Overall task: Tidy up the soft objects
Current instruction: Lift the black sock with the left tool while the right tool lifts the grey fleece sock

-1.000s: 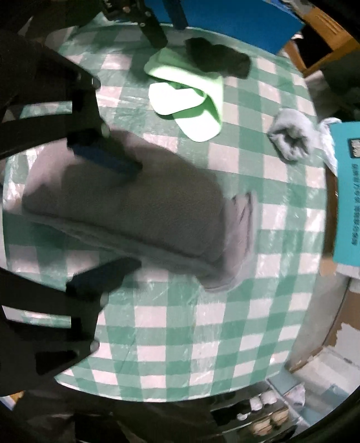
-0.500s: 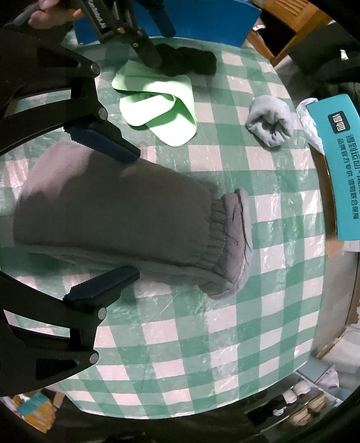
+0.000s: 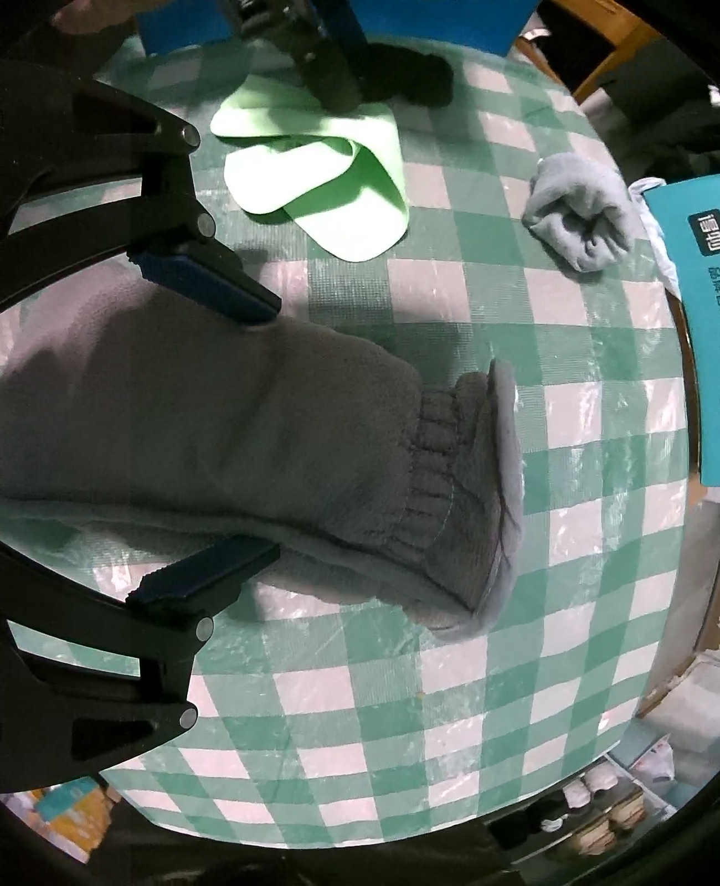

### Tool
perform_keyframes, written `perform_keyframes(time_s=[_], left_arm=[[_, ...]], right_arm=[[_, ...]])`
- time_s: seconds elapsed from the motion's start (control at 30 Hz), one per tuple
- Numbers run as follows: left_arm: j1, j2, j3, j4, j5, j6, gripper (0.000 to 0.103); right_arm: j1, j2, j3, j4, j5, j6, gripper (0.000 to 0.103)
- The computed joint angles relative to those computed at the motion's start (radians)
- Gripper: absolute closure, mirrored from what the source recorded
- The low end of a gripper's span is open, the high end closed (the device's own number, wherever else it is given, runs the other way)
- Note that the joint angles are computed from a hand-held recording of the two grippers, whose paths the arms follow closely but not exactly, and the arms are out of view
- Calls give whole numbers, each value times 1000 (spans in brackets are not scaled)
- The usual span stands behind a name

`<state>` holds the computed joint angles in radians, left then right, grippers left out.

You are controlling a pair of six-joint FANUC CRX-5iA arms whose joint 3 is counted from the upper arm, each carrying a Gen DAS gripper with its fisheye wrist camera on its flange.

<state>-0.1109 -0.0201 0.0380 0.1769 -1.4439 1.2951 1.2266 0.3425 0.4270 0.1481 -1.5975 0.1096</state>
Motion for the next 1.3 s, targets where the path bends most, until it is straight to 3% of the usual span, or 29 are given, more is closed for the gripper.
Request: perform_keyframes(time_s=[0.2,0.3,0.37,0.47,0.73,0.97,1.3], left_arm=[[13,-16,-18,14,11,-32,56],[14,-30,-22,9,16,-35,58],[12,-44,-23,-1,24,-42,58],[9,-60,-20,-17,32,-53,59],[19,-103,-11,-28,45,-92,59],[28,-138,2,-35,42,-113,59],[34,-183,17,-41,38,-140,59]], right_arm=[[6,49,47,15,-35,51,26],[13,54,54,25,-47,69,47],[13,67,76,32,-65,80,66],[13,45,56,31,-49,68,74],[19,-8,33,56,-57,60,78],[27,107,233,118,-152,147,78],[66,192,419,204,-224,247,78]])
